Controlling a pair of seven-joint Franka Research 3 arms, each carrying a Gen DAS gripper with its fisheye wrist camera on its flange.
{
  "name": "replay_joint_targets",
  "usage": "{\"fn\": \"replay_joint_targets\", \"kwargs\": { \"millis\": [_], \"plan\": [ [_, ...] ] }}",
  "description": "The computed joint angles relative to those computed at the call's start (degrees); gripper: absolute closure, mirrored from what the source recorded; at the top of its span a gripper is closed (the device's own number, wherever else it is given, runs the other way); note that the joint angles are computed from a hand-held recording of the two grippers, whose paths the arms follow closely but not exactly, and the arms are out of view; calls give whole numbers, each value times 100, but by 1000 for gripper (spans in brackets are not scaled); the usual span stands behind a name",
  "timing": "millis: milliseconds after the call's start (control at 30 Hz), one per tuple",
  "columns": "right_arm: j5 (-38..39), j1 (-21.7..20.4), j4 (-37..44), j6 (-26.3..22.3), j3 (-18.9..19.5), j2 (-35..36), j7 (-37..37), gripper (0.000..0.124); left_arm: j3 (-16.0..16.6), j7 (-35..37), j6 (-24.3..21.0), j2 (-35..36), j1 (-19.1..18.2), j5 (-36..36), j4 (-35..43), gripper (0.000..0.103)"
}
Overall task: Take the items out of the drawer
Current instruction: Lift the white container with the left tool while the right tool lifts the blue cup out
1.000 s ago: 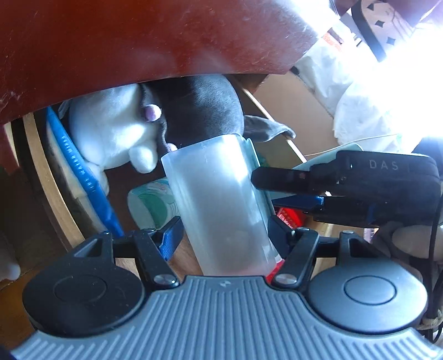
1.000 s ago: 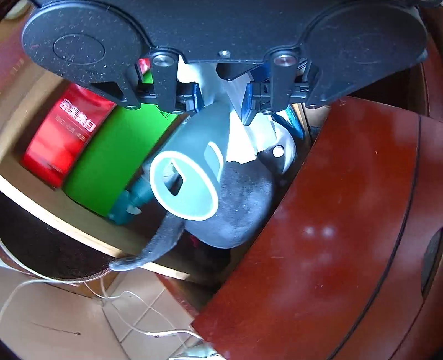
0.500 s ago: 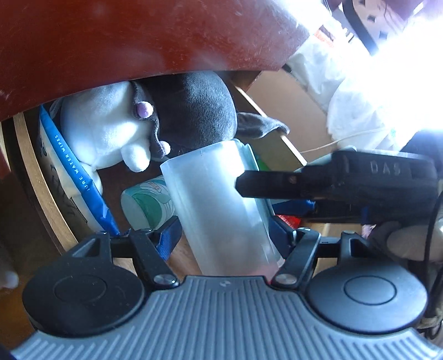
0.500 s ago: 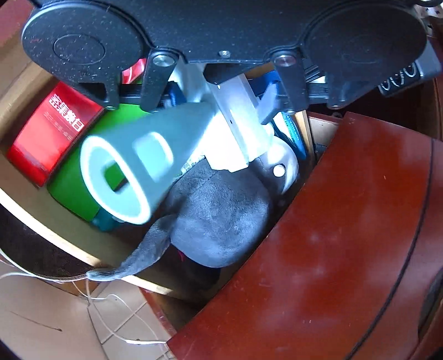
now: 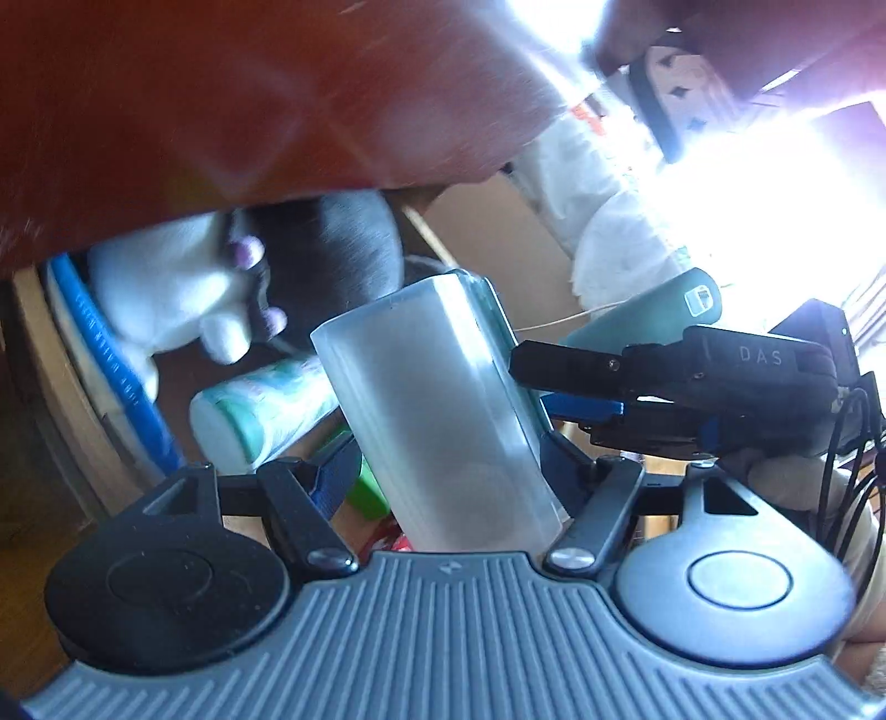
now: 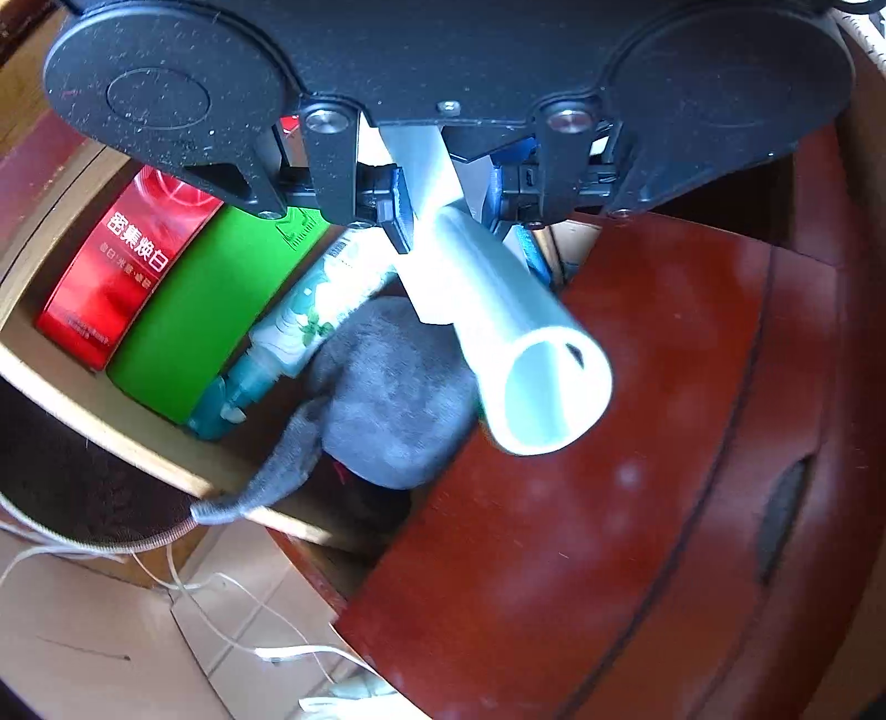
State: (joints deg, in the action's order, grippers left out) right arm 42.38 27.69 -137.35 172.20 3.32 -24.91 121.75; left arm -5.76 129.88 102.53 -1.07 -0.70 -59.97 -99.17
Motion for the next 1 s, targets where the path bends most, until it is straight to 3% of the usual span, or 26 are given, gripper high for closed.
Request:
{"fn": "replay_joint_targets", "kwargs": {
  "millis": [100, 300, 467, 633, 733, 1000],
  "plan": [
    [-480, -475, -81, -229, 353, -281, 451, 93, -24, 43, 103, -273, -73, 14, -155, 32],
    [-1173, -910, -273, -839, 514, -1033, 908, 93, 102, 70, 75, -704, -288, -389, -357, 32],
    [-1632, -1129, -216, -1296, 516, -1723, 964, 93, 249, 92, 215, -1176, -554, -840, -459, 32],
    [-2191, -1500, 50, -1928, 747, -2489, 1081, 93, 477, 80, 111, -1644, -809, -1106, -361, 32],
    [-2430, -1667, 281, -2102, 856, -2842, 1109, 93, 586, -73, 315, -1928, -967, -1267, -258, 33],
    [-2802, -1824, 1517, -2167, 921, -2693, 680, 94, 1134, -332, 401, -2001, -1237, -1474, 810, 34]
  ]
}}
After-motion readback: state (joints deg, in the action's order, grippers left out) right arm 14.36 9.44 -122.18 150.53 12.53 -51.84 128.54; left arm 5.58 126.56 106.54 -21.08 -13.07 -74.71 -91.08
